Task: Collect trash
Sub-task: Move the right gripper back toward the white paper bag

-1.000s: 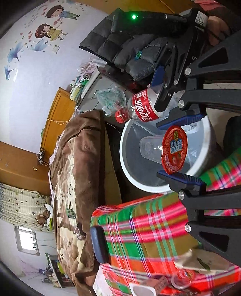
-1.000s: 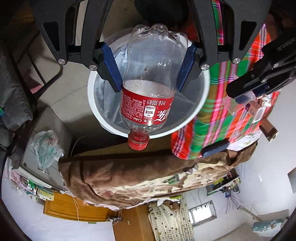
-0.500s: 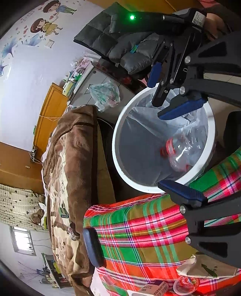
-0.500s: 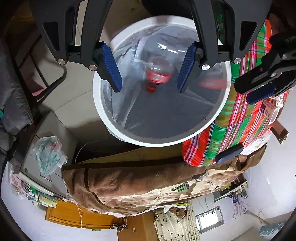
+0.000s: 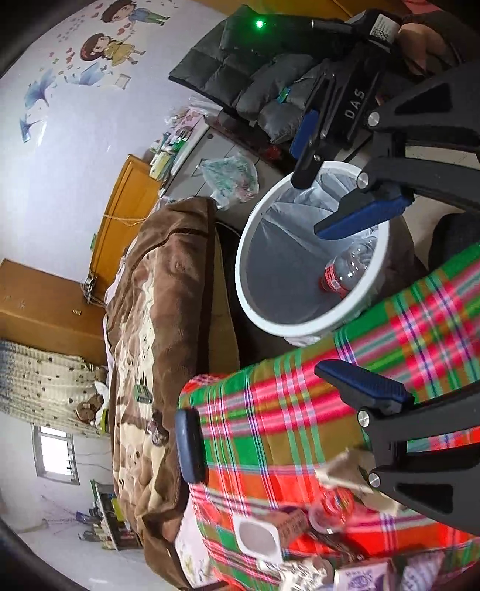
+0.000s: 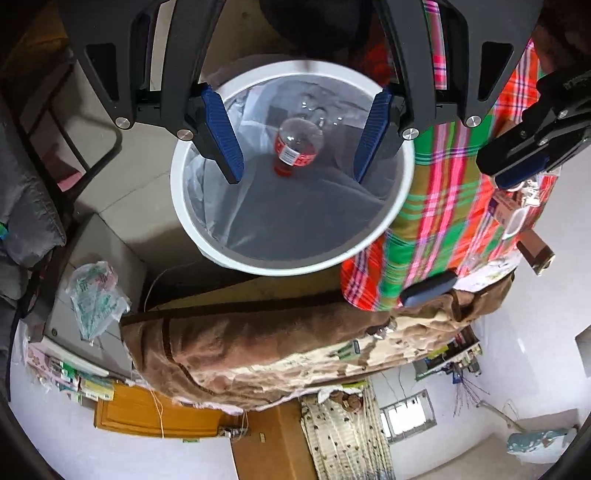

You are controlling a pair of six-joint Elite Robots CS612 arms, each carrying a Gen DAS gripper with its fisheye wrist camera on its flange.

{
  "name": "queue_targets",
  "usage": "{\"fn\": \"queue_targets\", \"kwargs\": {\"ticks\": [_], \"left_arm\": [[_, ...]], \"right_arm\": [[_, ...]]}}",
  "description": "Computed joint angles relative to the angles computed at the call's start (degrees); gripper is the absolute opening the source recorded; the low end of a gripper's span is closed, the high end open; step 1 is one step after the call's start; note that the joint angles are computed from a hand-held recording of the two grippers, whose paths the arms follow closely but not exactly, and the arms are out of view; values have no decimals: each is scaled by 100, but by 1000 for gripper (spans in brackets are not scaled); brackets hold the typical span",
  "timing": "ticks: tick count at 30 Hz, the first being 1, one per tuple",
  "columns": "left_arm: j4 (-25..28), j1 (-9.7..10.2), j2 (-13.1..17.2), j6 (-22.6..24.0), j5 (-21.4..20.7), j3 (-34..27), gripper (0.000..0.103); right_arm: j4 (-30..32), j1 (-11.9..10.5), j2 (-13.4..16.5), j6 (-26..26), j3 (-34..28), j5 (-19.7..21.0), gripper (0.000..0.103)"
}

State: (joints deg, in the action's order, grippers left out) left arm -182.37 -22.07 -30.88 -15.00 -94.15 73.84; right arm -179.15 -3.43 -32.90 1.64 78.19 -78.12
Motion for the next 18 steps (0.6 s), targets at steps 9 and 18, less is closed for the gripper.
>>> {"fn": "queue_targets", "kwargs": {"ticks": [9,18], "left_arm": [[-486,69,-337,-23,549,724,67],[-929,234,-599,-267,1205,1394,67]], "right_arm": [[-328,122,-21,-30,124,304,63],[-335,316,22,-208,113,748,63]]}}
